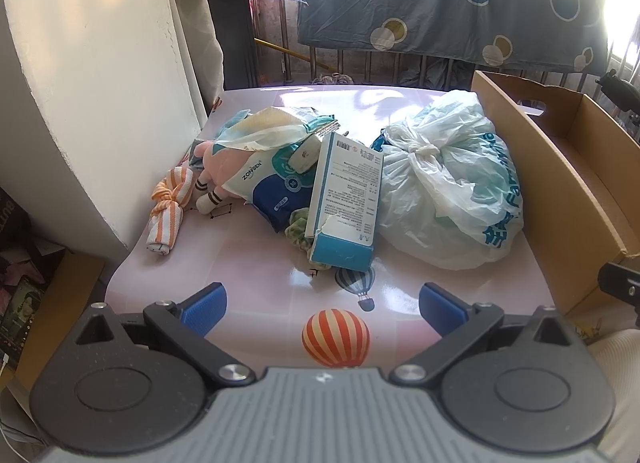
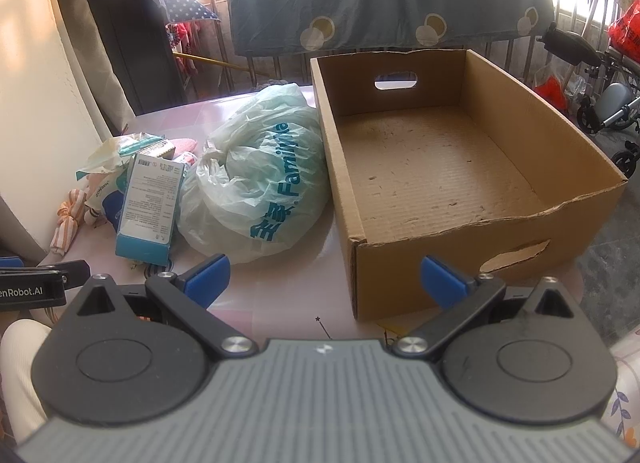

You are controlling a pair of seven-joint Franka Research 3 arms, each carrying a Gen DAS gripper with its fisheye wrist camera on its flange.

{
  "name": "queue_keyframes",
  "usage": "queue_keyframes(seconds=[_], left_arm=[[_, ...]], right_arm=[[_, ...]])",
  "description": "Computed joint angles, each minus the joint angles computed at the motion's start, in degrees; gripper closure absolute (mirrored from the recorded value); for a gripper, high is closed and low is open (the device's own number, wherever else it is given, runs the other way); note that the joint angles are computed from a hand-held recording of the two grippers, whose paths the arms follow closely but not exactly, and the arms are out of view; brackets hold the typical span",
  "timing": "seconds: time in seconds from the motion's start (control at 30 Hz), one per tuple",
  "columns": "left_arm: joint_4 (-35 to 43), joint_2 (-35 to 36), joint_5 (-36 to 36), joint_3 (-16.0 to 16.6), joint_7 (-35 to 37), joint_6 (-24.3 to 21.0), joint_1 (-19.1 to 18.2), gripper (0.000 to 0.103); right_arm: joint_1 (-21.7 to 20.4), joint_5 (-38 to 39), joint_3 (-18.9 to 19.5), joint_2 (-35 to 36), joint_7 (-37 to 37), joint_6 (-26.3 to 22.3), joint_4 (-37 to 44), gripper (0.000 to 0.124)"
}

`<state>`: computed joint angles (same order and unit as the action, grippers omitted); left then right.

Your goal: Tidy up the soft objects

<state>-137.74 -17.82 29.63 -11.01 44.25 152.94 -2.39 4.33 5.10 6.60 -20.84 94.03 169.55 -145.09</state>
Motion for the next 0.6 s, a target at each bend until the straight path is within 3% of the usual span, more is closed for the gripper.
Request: queue_keyframes(seconds=[0.6], left_arm=[[0.3,-0.3,1.2,-0.2,-1.5,-0.9,0.5,0.0]], right_arm=[[0.4,0.4,-0.6,-0.2,-0.6,1.3,-0.1,0.022]])
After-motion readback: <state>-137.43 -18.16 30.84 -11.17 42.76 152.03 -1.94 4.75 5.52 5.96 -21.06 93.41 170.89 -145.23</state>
